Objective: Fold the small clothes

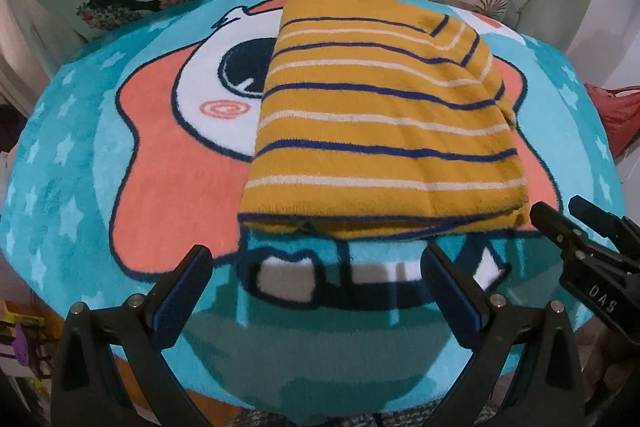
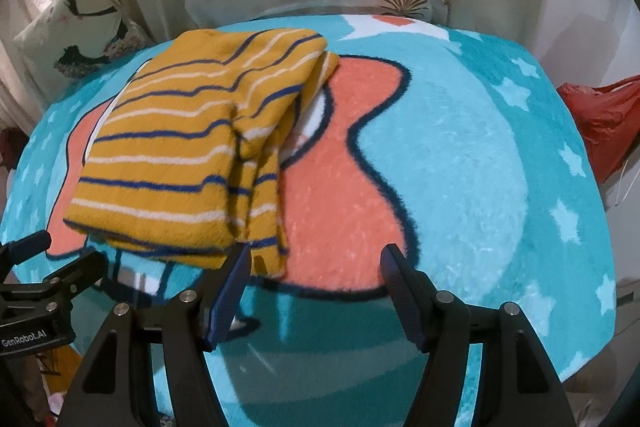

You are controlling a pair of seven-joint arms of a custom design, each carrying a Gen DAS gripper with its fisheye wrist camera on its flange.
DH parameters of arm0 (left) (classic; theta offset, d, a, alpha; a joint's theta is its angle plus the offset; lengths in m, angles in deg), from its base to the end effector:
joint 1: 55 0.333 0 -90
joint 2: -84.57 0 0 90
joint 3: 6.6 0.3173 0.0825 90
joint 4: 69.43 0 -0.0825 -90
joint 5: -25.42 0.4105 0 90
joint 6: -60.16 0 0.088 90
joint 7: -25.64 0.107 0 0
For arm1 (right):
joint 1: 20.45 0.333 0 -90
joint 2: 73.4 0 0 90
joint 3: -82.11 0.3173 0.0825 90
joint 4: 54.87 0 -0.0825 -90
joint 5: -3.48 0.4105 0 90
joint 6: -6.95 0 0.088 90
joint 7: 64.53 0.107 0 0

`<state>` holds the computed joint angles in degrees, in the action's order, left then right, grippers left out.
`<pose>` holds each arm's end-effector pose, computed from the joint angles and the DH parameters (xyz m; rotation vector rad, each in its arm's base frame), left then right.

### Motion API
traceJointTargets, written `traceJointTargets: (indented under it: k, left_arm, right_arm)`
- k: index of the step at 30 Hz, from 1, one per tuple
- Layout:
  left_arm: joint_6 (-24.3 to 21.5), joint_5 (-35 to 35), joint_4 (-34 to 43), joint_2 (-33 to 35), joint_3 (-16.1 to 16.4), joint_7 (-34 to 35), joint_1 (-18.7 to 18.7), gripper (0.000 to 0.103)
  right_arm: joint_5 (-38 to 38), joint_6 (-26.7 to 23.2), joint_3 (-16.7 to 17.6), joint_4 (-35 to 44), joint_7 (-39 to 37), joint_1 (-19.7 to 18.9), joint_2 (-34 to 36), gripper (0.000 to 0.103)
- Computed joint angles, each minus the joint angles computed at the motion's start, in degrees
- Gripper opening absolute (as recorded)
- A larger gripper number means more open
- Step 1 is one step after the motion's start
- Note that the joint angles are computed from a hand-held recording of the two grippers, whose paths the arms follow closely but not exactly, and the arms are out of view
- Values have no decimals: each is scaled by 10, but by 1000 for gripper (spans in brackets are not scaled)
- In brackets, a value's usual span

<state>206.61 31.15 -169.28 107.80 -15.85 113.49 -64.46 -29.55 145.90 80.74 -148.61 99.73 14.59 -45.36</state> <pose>0.6786 -0.2187 0.3771 -1.6557 2.3286 -0.4845 0.6078 0.4050 0.3526 -1.6000 2.2156 -0.5576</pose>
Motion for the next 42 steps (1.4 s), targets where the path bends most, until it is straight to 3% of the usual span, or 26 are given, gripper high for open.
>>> traceJointTargets:
  k: [15,35,42]
  left_arm:
    - [19,-1,-20,-20,0,-11,-1,103]
    - [-26,-19,11,6,-2,-18,8,103]
    - [-22,-28,8,10,-4,-8,10,103]
  right_arm:
    - [-43,-18,-1,-6,20,14,-14,73]
    - [-45,-5,1,7,11,11,-1,74]
    - [-46,16,-7,2,11,14,2,75]
